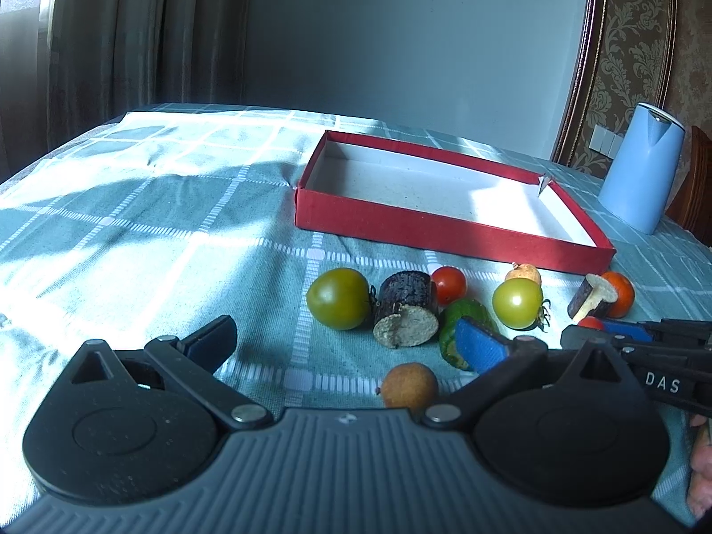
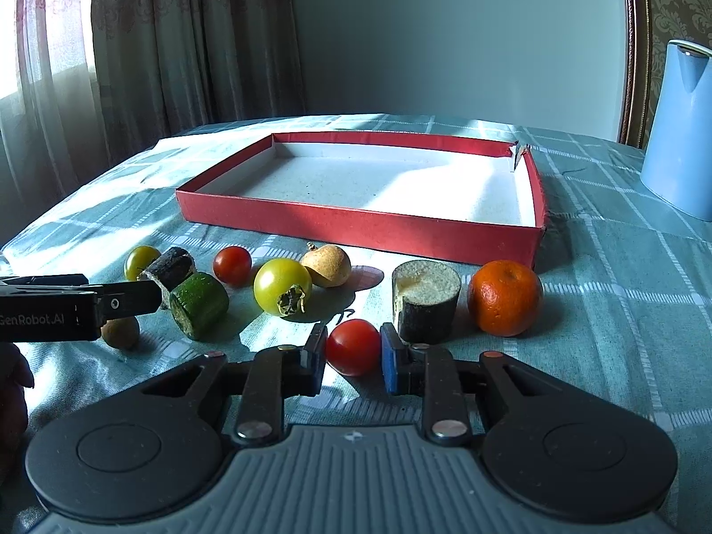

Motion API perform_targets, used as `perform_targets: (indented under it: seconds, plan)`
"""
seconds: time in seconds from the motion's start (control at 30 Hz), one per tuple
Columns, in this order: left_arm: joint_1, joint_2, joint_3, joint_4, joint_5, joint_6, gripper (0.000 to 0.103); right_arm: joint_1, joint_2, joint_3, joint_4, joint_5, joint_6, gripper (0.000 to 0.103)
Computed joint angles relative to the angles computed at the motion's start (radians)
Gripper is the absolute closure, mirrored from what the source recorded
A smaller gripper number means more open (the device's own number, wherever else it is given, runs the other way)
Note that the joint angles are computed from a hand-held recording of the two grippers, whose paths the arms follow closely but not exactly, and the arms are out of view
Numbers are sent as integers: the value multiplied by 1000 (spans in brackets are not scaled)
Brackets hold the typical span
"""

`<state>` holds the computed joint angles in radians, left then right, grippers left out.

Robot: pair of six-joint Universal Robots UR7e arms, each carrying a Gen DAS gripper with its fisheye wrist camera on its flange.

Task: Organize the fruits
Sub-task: 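Close the right gripper on the red cherry tomato while the left grips the brown round fruit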

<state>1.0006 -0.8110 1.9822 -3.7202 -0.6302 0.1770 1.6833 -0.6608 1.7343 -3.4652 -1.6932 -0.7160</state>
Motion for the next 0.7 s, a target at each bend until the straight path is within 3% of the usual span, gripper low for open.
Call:
perform_targets:
  seconds: [0.2,0.3,0.53,0.7]
  plan:
    - [-41,44,12,-128,54,180,0,-11,-15,16,-6,30,10,79]
    - [-51,59,7,-130,72,232,0,-12,-15,23,-22,38,-3,79]
    - [-49,67,-32,16,145,177,2,-11,-15,25,-22,40,-10,79]
    - [-47,71,-42,52,162,162,19,-12,-14,25,-22,40,-14,79]
